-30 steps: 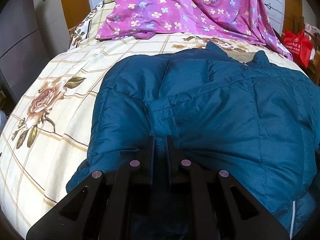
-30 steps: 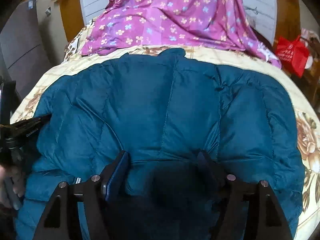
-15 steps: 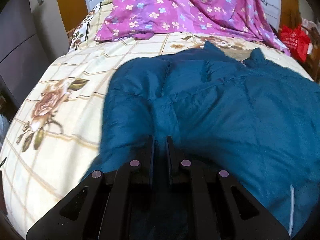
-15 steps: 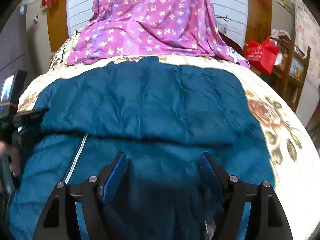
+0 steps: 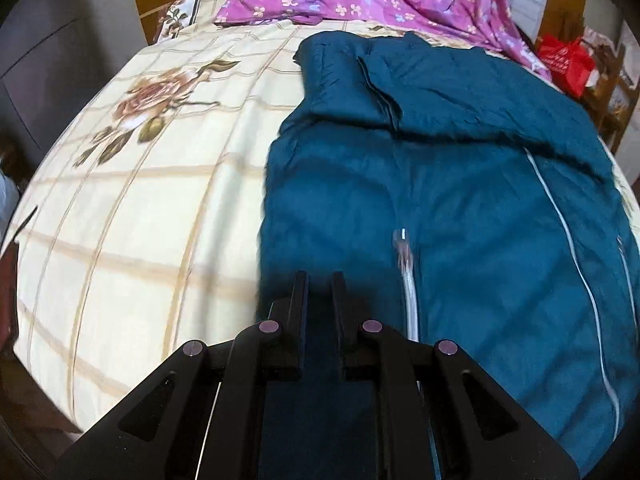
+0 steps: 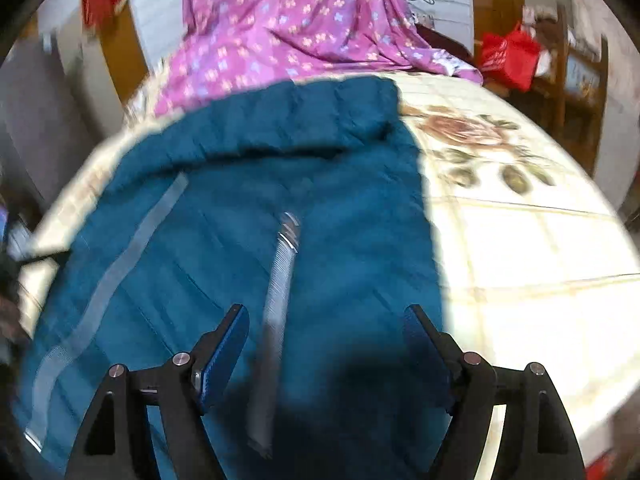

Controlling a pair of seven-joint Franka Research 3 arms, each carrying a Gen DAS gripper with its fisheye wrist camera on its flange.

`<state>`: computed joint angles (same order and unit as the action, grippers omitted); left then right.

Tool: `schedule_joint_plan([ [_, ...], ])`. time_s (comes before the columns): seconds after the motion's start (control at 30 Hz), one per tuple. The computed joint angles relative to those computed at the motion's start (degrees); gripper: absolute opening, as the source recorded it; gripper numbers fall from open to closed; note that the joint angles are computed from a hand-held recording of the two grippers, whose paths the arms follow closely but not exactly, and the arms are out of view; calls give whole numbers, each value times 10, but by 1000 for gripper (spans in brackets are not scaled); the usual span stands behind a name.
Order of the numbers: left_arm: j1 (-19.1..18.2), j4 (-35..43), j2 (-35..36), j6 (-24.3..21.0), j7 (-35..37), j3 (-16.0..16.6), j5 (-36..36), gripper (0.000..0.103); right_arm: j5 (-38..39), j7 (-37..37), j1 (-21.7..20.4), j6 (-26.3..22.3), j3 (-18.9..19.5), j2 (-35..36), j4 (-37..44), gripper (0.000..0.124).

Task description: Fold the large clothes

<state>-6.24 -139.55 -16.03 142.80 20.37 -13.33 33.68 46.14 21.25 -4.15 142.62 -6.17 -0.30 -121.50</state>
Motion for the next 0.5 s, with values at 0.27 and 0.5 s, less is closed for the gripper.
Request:
schedule_joint_plan([
  [0.27,-26,-102,-113,-27,20,-6,-43,10,43,-53,-59,-109,-47,-3,-4,83],
  [0.5,-3,-168,-155,48,-12,-11,-48,18,35,-76,-82,-155,-44,5,-2,88],
])
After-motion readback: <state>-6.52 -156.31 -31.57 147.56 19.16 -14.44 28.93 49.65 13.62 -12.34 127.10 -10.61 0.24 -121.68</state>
